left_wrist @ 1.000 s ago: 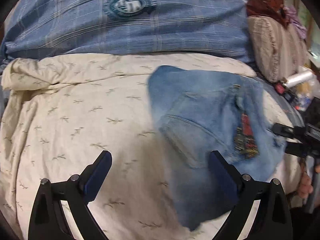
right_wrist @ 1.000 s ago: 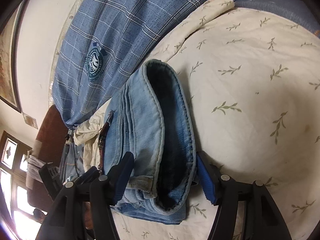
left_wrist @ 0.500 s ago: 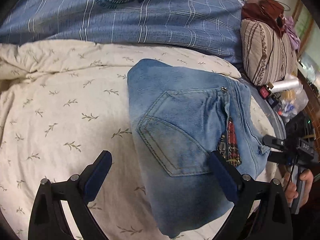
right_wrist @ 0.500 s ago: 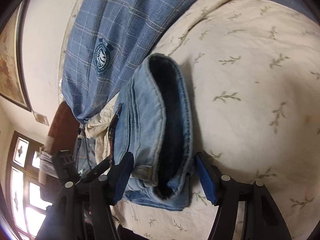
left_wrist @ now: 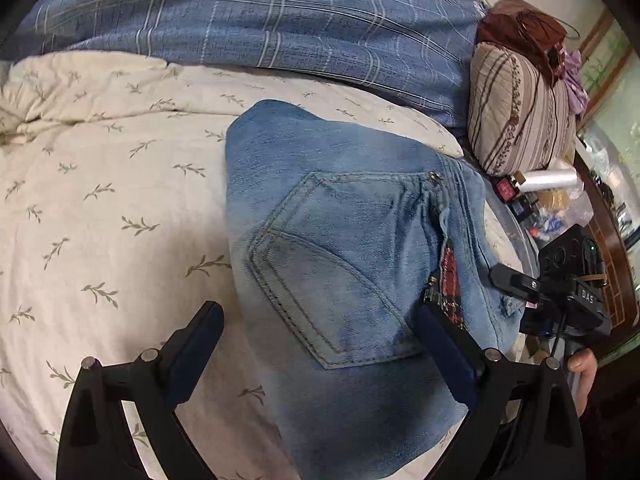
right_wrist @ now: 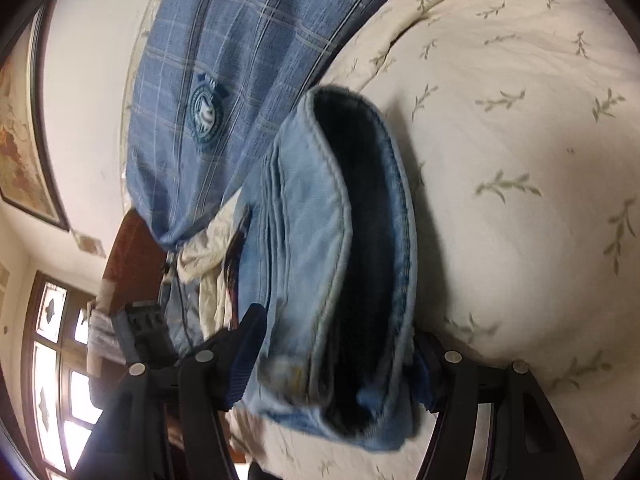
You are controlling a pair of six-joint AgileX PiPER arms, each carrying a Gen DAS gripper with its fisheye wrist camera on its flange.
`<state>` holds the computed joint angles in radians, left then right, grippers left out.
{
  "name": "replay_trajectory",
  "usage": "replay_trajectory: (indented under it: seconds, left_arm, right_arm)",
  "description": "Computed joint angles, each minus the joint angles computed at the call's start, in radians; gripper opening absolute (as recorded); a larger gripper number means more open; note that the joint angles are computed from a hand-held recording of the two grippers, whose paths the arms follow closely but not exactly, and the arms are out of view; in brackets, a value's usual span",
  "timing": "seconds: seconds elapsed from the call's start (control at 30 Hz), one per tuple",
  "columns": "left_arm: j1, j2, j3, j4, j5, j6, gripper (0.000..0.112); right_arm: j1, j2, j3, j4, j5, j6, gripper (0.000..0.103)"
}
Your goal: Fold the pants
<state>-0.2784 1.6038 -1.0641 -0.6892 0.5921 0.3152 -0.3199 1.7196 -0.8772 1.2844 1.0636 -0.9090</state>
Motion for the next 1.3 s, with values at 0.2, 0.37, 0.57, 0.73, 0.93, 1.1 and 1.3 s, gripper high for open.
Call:
replay_trajectory:
  seconds: [0.2,0.37,0.57,0.73,0.93,1.1,1.3]
  left_arm:
    - [-0.027,-0.032,0.068,-0.020,-0.094,-0.024,0.097]
    - [0.000,-0.038,0.097,-0.117,-0.094,0.080,0.097]
    - [0.018,-0.021,0.077,-0.167,-0.020,0.188,0.097]
    - [0.072,-0.001,0.069,-0.268,0.059,0.238,0.087]
    - [0.050,-0.026,0.089,-0.328,0.023,0.276,0.067]
    - [0.053,-0.055,0.122,-0.398,-0.033,0.320,0.035]
    - [-0.012,-0.107,0.132,-0.270,-0.136,0.228,0.031]
  right_arm:
    - [0.059,-0.015,-0.007,0.016,-0.087,0.005,0.074]
    - [0.057,-0.008,-0.024,-0.022,-0.054,-0.047,0.074]
    - [0.050,0.007,-0.036,-0.042,-0.018,-0.085,0.073]
    - [0.072,-0.003,-0.031,-0.027,-0.042,-0.086,0.072]
    - [0.084,-0.011,-0.012,-0.006,-0.075,-0.106,0.072]
    - [0.134,-0.070,0.025,0.000,-0.177,-0.087,0.071]
    - [0.178,-0.178,0.075,0.027,-0.262,-0.141,0.061]
